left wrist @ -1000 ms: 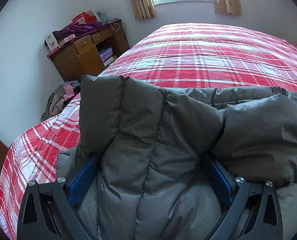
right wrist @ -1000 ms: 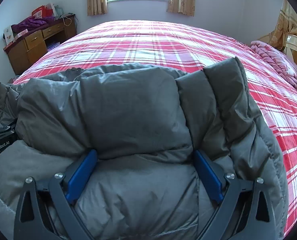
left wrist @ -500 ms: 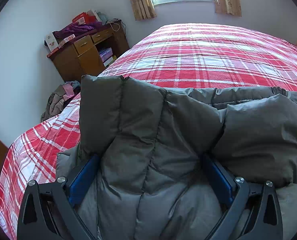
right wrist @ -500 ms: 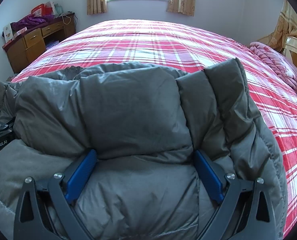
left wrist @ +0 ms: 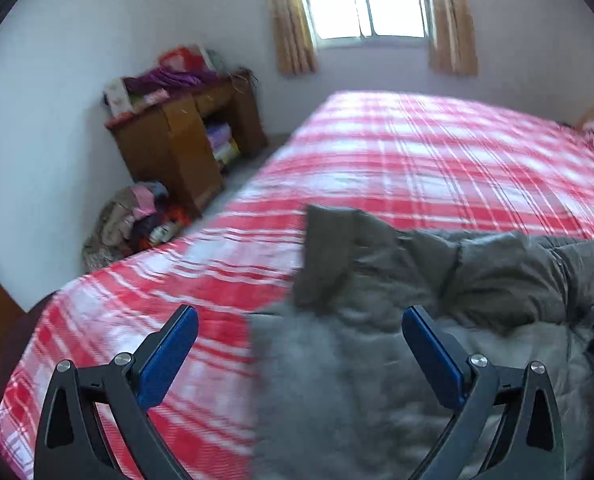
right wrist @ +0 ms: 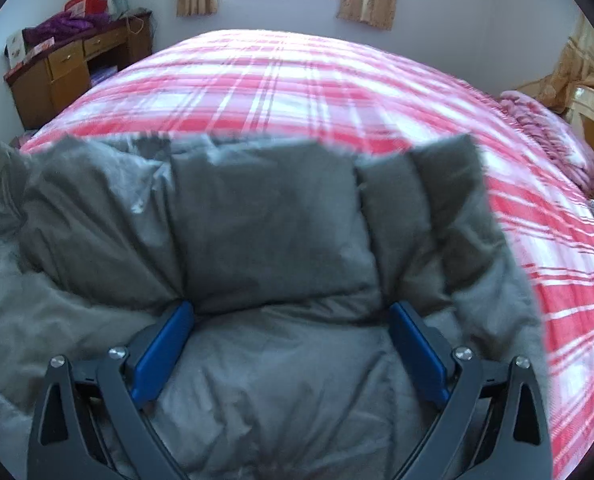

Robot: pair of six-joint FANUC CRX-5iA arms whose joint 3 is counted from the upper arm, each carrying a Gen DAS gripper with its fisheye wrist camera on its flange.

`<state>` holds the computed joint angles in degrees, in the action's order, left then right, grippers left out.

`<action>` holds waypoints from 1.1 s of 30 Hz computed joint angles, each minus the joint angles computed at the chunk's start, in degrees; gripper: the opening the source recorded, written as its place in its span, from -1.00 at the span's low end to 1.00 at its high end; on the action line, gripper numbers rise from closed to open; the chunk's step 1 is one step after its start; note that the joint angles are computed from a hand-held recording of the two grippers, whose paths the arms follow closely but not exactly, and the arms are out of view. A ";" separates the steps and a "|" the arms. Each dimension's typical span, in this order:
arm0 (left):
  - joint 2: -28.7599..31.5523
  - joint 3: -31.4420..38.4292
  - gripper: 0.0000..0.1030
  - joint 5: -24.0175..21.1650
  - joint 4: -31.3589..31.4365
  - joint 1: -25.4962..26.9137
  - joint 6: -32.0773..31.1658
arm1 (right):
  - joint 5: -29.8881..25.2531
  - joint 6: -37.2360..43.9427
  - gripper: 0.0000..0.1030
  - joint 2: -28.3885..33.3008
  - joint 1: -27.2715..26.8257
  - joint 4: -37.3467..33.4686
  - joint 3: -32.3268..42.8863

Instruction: Fold large clothes

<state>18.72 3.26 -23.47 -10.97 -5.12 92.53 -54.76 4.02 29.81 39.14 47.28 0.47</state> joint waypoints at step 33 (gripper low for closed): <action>-2.19 -18.94 0.98 -2.14 37.69 8.48 -28.17 | -2.40 -0.33 1.00 -2.49 9.71 4.05 -3.39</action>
<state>16.53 -15.67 -25.61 26.72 3.36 64.36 -57.16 3.69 27.32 48.84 51.32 -2.92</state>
